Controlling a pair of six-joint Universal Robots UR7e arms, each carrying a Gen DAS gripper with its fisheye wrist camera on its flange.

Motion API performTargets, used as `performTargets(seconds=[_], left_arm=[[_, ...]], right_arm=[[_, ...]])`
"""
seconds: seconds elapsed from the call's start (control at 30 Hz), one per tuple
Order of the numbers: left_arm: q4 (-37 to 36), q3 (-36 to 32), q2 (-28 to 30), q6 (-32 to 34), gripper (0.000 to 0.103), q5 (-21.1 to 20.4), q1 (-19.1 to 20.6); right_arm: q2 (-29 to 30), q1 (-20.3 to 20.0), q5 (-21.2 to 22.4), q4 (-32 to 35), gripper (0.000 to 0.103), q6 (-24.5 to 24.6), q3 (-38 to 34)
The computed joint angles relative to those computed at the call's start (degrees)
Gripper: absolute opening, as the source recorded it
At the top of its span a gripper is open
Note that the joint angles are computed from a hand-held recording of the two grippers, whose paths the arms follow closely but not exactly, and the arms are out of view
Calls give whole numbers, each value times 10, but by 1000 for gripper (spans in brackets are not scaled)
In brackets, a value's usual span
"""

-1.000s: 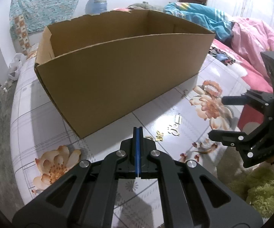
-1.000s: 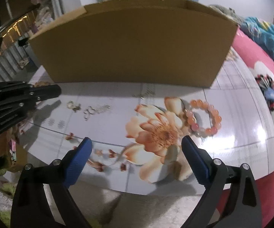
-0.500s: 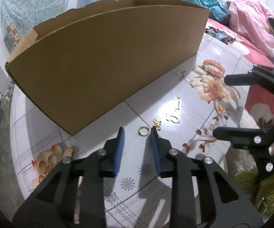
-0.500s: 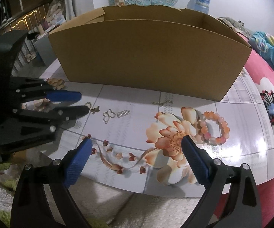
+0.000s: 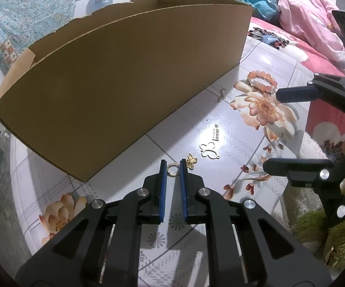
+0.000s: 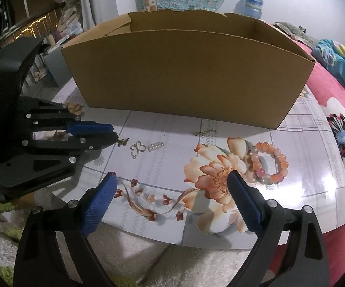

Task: Organize jewelry
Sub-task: 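Close the left tool on the gold ring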

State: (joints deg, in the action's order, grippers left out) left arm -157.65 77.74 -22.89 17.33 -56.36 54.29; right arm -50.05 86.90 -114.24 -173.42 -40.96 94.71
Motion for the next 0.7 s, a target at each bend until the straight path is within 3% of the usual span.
performTargets(seconds=[0.23,0.33,0.43,0.6,0.7], left_arm=[[-17,15,-12,-14,9,4,2],[-27,20,-18,-26,9,12,4],[-41,27,-25,-36,9,23,6],[-52,37,-34,-46,9,26,9],[-49,39,-37,-50,9,23,12]], right_arm=[[-6,-4,31,-3,90,-8,0],[-1,-1,52,0,83,-19,-6],[14,2,84,2,75,-38,-20],[41,7,84,26,50,-50,-50],[52,8,81,36,41,-52,-60]])
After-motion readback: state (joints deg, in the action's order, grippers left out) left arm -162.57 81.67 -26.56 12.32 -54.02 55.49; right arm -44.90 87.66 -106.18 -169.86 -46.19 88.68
